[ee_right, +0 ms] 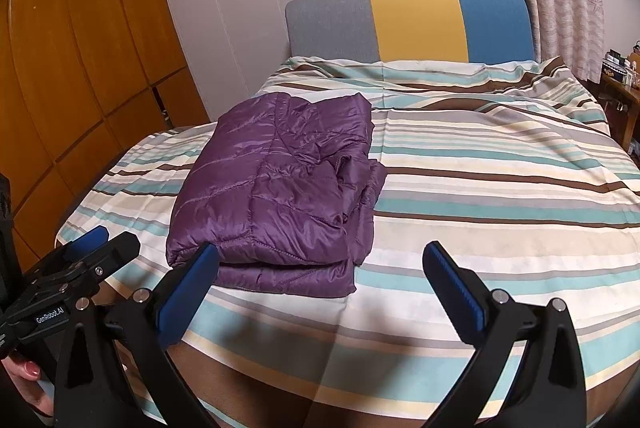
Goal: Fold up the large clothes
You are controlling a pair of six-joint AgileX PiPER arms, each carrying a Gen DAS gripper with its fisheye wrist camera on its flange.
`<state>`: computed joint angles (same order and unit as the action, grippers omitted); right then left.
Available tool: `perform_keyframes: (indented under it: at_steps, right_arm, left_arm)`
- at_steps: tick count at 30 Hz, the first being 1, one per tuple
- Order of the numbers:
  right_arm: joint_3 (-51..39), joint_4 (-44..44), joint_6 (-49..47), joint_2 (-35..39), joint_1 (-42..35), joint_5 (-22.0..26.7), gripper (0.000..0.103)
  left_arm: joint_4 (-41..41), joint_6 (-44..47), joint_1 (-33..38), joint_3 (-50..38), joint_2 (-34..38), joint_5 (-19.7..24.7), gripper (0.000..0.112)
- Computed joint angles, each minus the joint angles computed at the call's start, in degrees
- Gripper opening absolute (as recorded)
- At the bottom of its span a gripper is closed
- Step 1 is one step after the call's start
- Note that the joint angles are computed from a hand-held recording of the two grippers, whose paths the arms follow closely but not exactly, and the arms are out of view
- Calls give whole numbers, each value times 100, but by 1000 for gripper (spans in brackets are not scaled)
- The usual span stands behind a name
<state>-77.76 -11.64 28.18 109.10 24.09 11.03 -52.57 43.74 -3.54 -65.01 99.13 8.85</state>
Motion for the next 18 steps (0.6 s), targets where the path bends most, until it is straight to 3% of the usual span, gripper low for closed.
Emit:
perform_keyframes:
  at_steps: [9,18]
  right_arm:
    - [41,273,-210,-27,-37,-28,101]
    - [75,238,-200,-46,-43,-59,101]
  left_arm:
    - [-185,230,-69,14,30,30,100]
    - [277,-186,-164,-26,57,25,100]
